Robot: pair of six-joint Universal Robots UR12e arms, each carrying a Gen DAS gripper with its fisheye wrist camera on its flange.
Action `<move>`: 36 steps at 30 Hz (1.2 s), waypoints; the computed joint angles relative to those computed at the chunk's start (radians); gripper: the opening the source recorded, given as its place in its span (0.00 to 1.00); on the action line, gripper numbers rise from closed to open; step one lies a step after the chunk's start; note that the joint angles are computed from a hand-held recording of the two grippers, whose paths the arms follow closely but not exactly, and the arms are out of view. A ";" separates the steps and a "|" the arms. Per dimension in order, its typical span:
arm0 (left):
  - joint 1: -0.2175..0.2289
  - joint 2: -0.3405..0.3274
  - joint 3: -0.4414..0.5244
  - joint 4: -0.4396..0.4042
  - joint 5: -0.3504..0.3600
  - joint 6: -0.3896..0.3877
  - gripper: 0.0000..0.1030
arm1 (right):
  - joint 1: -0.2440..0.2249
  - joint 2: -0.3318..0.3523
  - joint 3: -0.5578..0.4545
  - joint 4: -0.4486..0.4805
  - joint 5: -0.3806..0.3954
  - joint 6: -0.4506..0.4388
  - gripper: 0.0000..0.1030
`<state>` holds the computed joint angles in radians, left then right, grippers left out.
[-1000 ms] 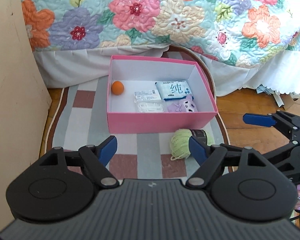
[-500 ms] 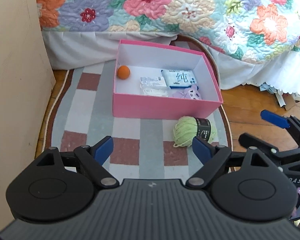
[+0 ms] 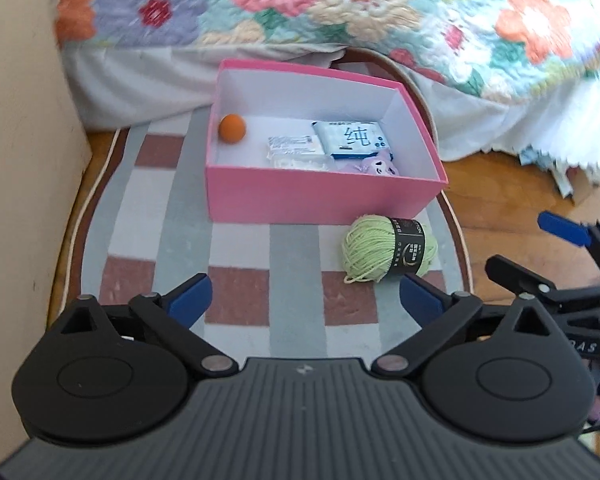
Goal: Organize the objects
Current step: 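Move the right gripper down to the green yarn ball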
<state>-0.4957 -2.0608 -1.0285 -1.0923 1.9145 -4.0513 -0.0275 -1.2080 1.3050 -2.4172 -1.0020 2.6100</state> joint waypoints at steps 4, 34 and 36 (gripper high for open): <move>0.002 -0.008 -0.010 0.060 -0.031 0.007 1.00 | 0.007 -0.010 0.036 -0.066 -0.030 -0.049 0.97; 0.015 -0.041 -0.110 0.345 -0.041 0.025 0.99 | -0.002 -0.023 0.109 -0.017 0.019 -0.157 0.97; 0.015 -0.048 -0.111 0.350 -0.040 0.039 0.99 | -0.001 -0.022 0.108 0.003 0.020 -0.169 0.97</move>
